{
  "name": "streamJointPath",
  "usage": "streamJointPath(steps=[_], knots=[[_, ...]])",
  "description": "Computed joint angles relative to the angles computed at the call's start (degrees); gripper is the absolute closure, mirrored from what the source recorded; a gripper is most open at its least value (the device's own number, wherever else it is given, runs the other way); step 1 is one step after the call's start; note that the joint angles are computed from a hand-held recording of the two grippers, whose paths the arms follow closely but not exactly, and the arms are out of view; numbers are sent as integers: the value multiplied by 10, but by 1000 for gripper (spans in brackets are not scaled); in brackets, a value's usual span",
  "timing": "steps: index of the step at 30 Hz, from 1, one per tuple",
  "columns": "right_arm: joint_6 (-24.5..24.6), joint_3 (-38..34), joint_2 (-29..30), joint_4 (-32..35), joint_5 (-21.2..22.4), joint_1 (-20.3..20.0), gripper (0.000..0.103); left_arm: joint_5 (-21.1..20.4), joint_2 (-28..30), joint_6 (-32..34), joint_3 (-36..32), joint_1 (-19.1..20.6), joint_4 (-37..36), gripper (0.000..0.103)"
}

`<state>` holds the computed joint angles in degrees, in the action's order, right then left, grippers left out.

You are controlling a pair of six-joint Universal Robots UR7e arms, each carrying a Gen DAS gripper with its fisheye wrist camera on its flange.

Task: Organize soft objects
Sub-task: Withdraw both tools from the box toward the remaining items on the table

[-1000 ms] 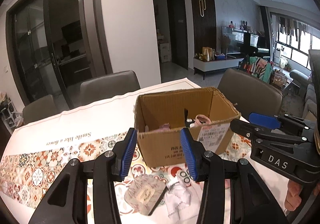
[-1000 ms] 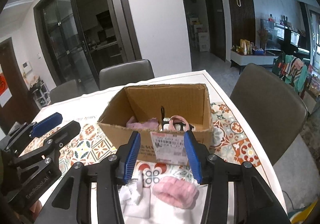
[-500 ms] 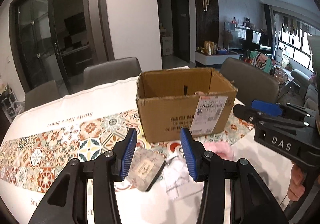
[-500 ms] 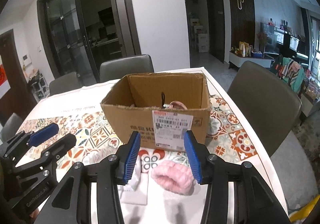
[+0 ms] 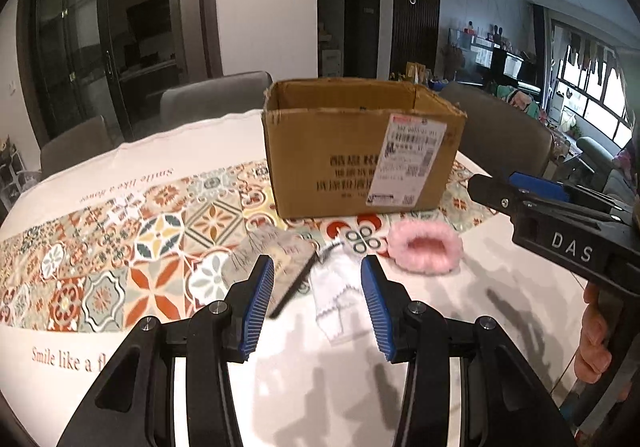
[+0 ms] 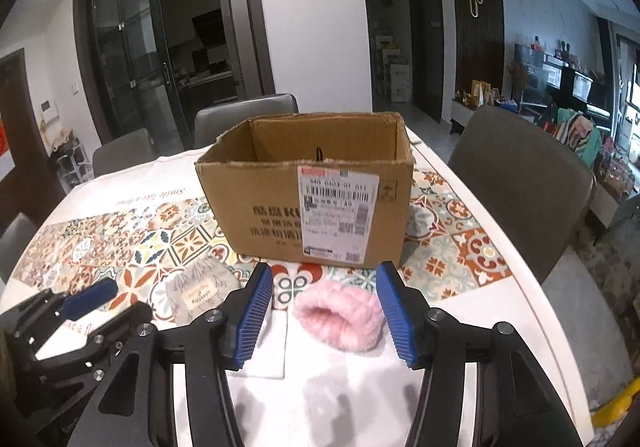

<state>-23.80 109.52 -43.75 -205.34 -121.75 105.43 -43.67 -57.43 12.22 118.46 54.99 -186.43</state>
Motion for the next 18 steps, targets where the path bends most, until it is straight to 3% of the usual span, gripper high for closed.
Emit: streamJointPath(steps=[7, 10, 18], knots=[[16, 21, -2, -4, 10, -18, 48, -20, 14, 2, 7, 7, -14, 57], [28, 26, -2, 1, 15, -30, 48, -22, 29, 13, 3, 11, -24, 51], [53, 19, 6, 31, 21, -55, 48, -30, 59, 22, -22, 29, -18, 50]])
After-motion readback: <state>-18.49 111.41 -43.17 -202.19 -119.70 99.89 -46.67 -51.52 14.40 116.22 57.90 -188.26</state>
